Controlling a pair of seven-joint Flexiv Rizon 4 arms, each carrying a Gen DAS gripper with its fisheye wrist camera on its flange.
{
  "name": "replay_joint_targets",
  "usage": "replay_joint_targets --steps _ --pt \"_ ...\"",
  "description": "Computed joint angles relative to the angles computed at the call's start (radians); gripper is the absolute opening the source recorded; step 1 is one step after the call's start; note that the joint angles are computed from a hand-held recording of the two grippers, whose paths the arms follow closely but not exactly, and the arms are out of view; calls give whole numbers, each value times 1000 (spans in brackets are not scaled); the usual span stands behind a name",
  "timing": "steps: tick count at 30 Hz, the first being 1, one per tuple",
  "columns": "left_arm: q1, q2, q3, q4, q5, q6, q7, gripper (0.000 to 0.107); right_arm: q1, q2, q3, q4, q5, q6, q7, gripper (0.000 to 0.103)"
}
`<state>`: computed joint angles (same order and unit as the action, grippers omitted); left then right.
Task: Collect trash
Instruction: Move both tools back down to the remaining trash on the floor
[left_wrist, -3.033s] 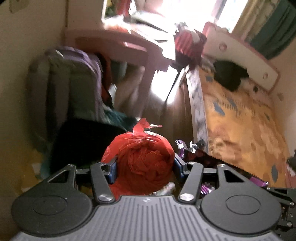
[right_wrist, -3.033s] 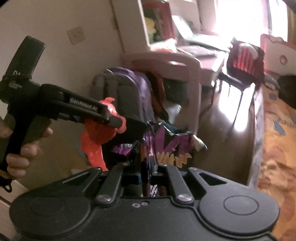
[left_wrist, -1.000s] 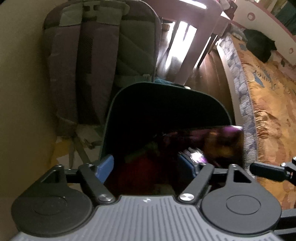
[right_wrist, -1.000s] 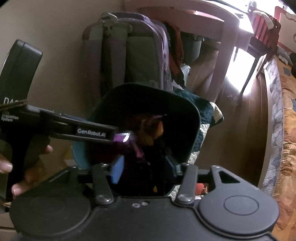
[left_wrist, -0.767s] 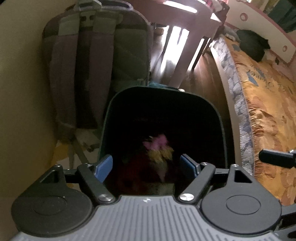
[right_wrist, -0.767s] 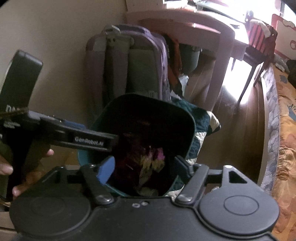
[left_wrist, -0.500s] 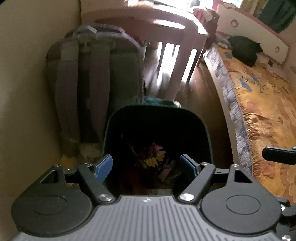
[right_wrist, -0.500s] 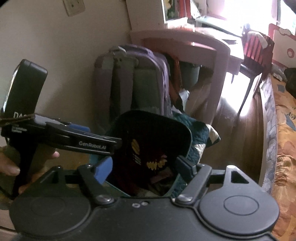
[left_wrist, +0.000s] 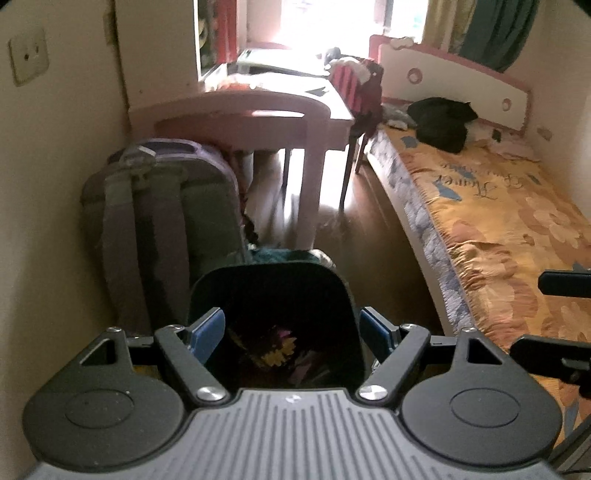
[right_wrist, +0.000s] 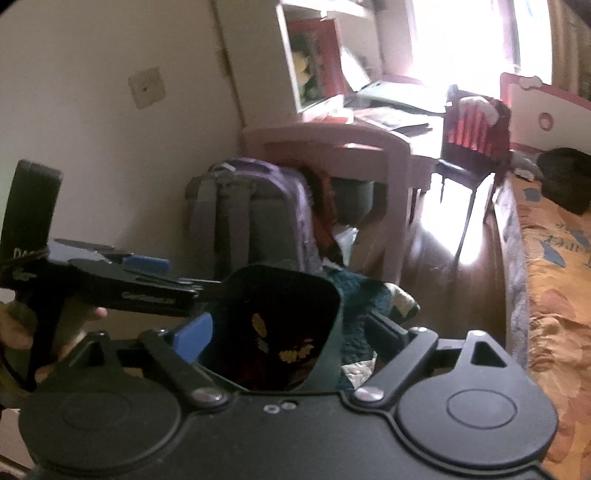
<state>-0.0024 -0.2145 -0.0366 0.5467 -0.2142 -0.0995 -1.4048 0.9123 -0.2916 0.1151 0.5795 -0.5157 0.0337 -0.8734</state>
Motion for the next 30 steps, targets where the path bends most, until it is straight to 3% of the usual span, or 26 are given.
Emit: replay_joint_targets --steps 5,12,21,26,30 --pt "-57 0 -12 -19 41 12 -28 82 -65 143 43 214 -29 69 55 100" --pt "-173 -9 -29 -10 125 18 -147 82 -254 336 104 470 28 142 94 102" --pt "-382 -142 -20 -151 264 -101 -343 83 -467 498 75 650 249 180 -110 102" --pt "-460 -176 -9 -106 296 -91 -390 83 -566 542 53 742 343 194 -182 102" --pt "-491 -166 -13 12 308 -15 -411 83 -643 572 49 852 395 235 -204 102"
